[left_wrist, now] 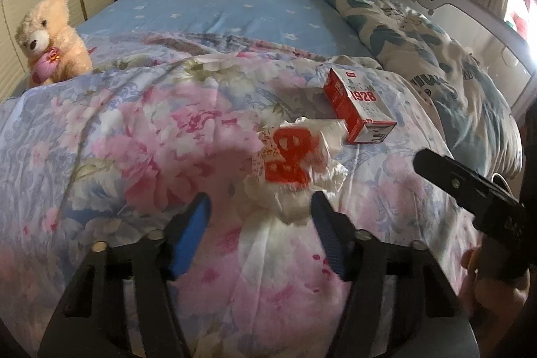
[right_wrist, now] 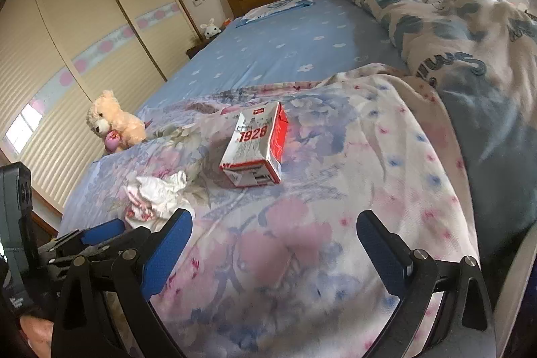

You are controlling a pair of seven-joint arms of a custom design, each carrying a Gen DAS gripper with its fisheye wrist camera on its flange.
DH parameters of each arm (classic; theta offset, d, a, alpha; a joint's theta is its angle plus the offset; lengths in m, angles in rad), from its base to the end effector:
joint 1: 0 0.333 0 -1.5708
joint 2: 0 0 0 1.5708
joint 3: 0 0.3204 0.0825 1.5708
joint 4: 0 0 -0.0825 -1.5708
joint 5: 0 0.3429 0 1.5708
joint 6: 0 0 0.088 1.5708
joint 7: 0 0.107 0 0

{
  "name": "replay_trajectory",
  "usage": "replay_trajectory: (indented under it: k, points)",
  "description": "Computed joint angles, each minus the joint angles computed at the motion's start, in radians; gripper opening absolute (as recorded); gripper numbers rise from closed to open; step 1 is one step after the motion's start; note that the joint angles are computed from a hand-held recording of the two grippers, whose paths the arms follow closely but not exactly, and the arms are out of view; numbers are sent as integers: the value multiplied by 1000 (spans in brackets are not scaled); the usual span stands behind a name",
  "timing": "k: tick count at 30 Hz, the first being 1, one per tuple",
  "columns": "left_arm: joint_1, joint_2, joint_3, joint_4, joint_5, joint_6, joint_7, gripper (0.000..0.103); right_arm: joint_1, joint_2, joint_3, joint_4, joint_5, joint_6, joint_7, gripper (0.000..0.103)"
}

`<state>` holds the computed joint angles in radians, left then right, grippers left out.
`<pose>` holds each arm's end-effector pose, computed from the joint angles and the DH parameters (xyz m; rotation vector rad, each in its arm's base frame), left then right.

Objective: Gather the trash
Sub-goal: 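Grasp the crumpled red-white tissue with the left tool while the right tool grasps the milk carton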

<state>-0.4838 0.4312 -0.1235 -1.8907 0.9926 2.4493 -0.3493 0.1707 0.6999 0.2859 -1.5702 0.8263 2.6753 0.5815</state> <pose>0.5105 -0.3464 0.3229 -2.2882 1.2331 -0.5403 0.6560 0.2516 0.3068 -2.1374 1.0502 0.0272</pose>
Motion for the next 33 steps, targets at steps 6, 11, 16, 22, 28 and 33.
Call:
replay_trajectory:
  k: [6,11,16,22,28,33]
  points:
    - [17,13,4,-1,-9,46,36,20,43,55,-14,83,-57,-7,57,99]
    - [5,-2,11,-17,11,47,21,13,87,114,-32,173,-128,-24,138,97]
    - [3,-32,5,-51,33,50,-20,12,148,173,-80,266,-247,-26,255,80]
    - [-1,-57,-12,-74,55,47,-54,12,144,160,-71,225,-320,14,277,52]
    - [-21,-60,-35,-79,61,49,-82,12,31,21,9,1,-223,41,170,52]
    - [-47,-58,-50,-94,55,55,-121,12,-54,-123,40,-208,-80,43,26,52]
